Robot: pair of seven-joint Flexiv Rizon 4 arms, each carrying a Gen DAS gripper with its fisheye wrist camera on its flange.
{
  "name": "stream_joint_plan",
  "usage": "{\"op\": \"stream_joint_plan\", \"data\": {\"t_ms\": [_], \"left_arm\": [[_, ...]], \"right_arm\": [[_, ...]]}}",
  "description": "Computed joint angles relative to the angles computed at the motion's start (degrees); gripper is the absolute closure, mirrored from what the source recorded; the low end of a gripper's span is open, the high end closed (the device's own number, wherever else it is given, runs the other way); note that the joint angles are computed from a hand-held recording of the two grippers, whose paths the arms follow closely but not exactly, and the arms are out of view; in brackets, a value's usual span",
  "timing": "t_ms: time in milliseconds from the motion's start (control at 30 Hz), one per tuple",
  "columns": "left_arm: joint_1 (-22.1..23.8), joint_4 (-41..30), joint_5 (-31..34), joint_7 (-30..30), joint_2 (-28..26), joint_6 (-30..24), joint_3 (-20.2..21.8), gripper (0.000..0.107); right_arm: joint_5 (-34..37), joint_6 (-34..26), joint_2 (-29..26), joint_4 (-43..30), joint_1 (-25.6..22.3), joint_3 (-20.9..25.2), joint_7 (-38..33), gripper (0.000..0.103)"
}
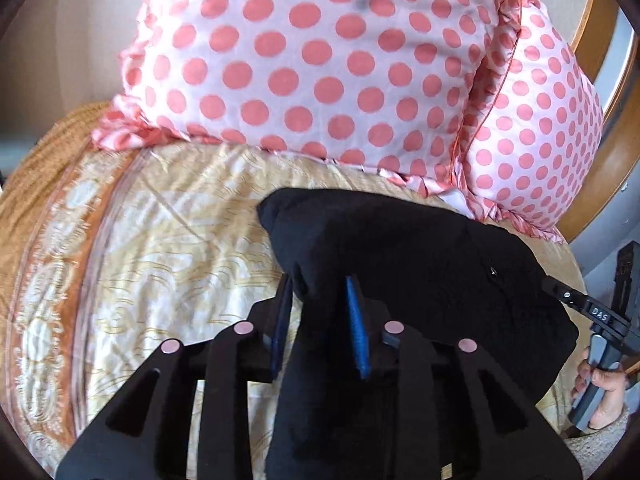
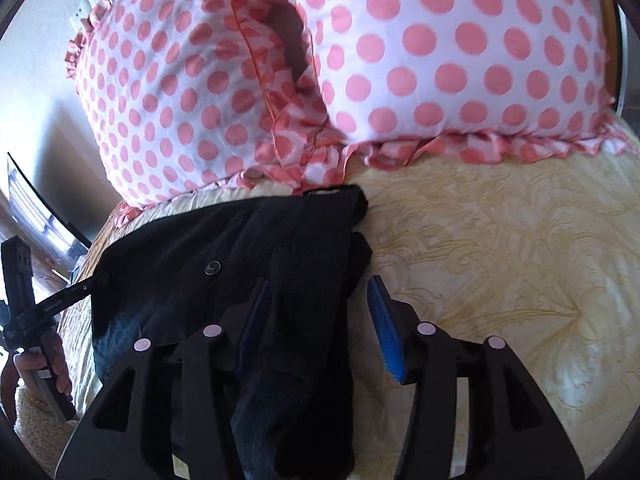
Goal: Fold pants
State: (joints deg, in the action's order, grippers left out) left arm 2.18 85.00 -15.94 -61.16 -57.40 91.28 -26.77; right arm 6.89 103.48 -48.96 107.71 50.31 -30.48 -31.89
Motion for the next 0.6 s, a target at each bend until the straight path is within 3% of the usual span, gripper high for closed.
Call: {"op": "stream_joint_plan", "data": {"t_ms": [33, 100, 167, 200, 233, 267, 333, 367, 400, 433, 500, 533, 600], "left_arm": [[2.2, 2.7, 1.4, 0.9, 0.6, 3.1, -3.0, 0.066], [9.7, 7.5, 9.8, -0.2, 0.3, 4.0, -12.3, 0.06], [15.1, 11.4, 10.7, 5.0, -1.5, 2.7, -20.9, 0.052], [16.2, 11.7, 11.5, 6.1, -2.5, 0.9, -22.9, 0.046], [16.4, 10.2, 15.4, 3.5, -3.4, -2.5, -23.1, 0.046], [15.5, 7.2, 21.9, -2.7, -4.2, -5.6, -21.4, 0.046], [9.7, 1.5, 23.8, -10.4, -3.4, -9.9, -13.4, 0.047], [7.5, -0.3, 19.1, -9.5, -3.9, -11.9, -10.9, 0.051], [6.4, -0.4, 11.0, -4.9, -4.6, -12.3, -10.2, 0.055], [6.3, 1.4, 2.1, 1.9, -4.8, -9.1, -11.3, 0.054], [7.0, 3.7, -4.6, 4.8, -3.6, -8.8, -12.1, 0.054], [8.3, 6.0, -5.4, 5.1, -2.8, -7.2, -13.3, 0.049], [10.9, 12.8, -3.7, 6.5, -0.6, 0.2, -15.5, 0.033]], "right_arm": [[-0.9, 3.0, 0.0, 2.6, 2.7, -3.0, 2.0, 0.045], [-3.3, 10.8, -0.5, 5.0, 4.4, -4.3, 5.9, 0.044], [-7.8, 18.0, -0.9, 4.3, 1.2, -0.4, 7.0, 0.044], [-11.9, 20.5, -1.1, 3.8, -1.2, 1.8, 8.8, 0.044], [-15.1, 20.4, -1.0, 2.5, -4.8, 5.7, 9.3, 0.044], [-15.1, 17.4, -0.9, 0.9, -7.3, 9.4, 8.7, 0.044], [-17.3, 13.4, -1.9, -0.8, -11.3, 13.7, 11.8, 0.044], [-15.6, 16.4, -3.2, -1.2, -11.7, 14.0, 12.9, 0.045], [-17.0, 18.6, -3.4, -0.6, -12.6, 14.4, 15.1, 0.045], [-16.1, 20.4, -4.1, -0.8, -12.0, 13.7, 16.4, 0.045], [-12.5, 17.8, -2.6, 1.5, -6.0, 8.7, 16.7, 0.041], [-5.5, 14.5, -1.1, 2.1, -2.0, 7.2, 11.2, 0.025], [13.2, 10.4, 1.4, 2.2, 6.0, 5.4, -7.2, 0.002]]}}
